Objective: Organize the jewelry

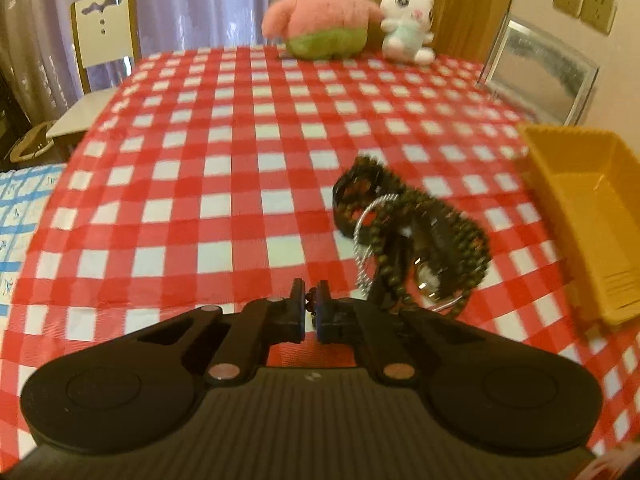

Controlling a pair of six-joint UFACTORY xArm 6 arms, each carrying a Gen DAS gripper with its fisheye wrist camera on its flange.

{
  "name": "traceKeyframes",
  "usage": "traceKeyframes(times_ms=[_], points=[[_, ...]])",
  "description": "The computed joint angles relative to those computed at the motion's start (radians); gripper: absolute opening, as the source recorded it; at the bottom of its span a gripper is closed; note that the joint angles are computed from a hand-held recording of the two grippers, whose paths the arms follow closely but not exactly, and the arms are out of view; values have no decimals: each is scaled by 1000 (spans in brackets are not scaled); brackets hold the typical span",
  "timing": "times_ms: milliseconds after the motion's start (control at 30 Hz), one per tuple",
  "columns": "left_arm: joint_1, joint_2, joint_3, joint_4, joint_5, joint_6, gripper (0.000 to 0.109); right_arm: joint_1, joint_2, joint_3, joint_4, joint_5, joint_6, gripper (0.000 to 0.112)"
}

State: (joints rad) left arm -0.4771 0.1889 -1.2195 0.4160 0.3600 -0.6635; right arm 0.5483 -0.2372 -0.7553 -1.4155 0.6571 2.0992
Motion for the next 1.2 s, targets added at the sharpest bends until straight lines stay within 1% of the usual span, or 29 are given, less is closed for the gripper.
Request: traceKeyframes(times_ms=[100,200,267,333,433,533,600,700,800,933,967,1000,1033,1100,1200], points=[[-8,-41,17,-5,-19,1,4,-6,0,2,-7,-13,5,5],[-24,-56,6,-10,-35,7,4,-12,2,0,-16,-25,8,5],[-38,-57,-7,-32,-52,22,4,-16,4,-1,-21,-34,8,5],[-56,-54,-24,-93,-74,70,4,-19,4,-2,-24,-39,9,5],[-99,-28,-67,-238,-107,203,4,-25,2,1,-32,-49,14,5],[-160,21,-134,-483,-136,414,4,-30,2,1,-38,-58,16,5],[-202,71,-202,-616,-134,545,4,-32,2,1,-42,-61,17,6],[-249,148,-313,-793,-103,725,4,-35,-1,4,-50,-65,21,6],[-272,224,-412,-834,-42,772,4,-37,-6,8,-55,-66,26,6],[-284,286,-478,-839,42,768,4,-31,-14,13,-55,-57,24,6],[-286,298,-492,-857,67,775,5,-29,-17,15,-54,-57,25,6],[-289,304,-496,-844,76,754,8,-29,-18,17,-53,-57,24,6],[-290,303,-487,-836,72,742,13,-28,-19,17,-50,-56,21,6],[-293,291,-464,-828,58,732,18,-29,-20,18,-46,-58,19,6],[-289,259,-417,-790,22,717,20,-32,-17,14,-36,-60,10,6]])
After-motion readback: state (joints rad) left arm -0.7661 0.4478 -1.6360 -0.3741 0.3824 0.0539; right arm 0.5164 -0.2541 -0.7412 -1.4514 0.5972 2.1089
